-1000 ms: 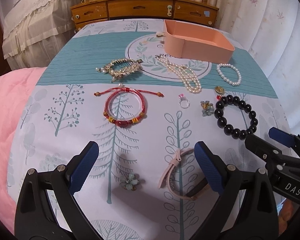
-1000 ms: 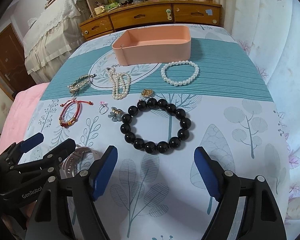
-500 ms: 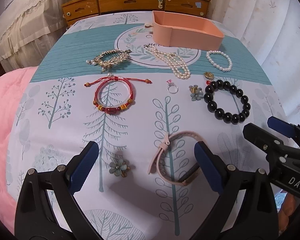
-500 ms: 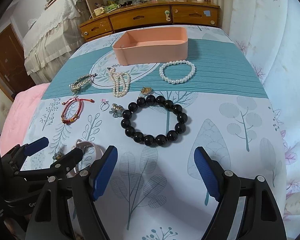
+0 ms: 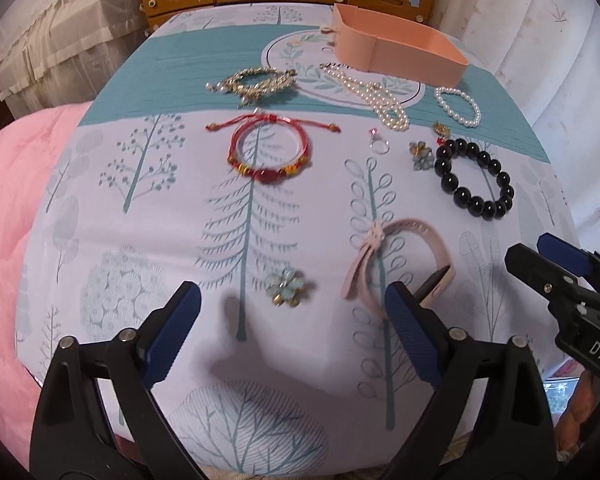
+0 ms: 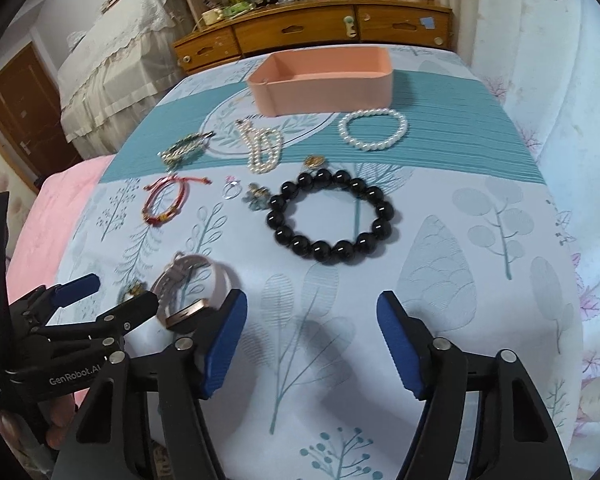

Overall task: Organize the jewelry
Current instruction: 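Lower the right gripper onto the pink watch strap and close it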

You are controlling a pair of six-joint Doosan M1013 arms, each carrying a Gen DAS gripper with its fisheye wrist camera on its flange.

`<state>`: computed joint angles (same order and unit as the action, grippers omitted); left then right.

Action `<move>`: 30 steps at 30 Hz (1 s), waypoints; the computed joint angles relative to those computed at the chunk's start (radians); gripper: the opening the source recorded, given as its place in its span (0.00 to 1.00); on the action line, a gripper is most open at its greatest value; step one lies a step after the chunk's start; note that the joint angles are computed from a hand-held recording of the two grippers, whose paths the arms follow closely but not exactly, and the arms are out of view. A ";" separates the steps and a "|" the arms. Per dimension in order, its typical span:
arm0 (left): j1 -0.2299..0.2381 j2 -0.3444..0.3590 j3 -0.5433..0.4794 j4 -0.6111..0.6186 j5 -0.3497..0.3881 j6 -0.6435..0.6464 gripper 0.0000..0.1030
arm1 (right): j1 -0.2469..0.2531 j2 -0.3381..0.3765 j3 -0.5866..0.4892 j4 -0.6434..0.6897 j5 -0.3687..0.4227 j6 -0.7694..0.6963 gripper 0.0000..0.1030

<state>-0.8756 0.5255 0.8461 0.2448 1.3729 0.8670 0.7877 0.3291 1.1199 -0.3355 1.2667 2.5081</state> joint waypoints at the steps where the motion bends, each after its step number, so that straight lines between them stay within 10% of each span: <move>1: 0.003 -0.007 0.010 -0.004 -0.003 -0.005 0.84 | 0.000 0.001 -0.001 0.008 -0.005 -0.009 0.65; 30: 0.036 -0.058 0.108 -0.041 -0.036 -0.030 0.60 | -0.025 0.230 -0.306 0.194 0.165 -0.449 0.16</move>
<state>-0.8392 0.4671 0.9536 0.2036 1.3372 0.8370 0.7626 0.5590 0.8139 -0.1413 1.4314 2.0594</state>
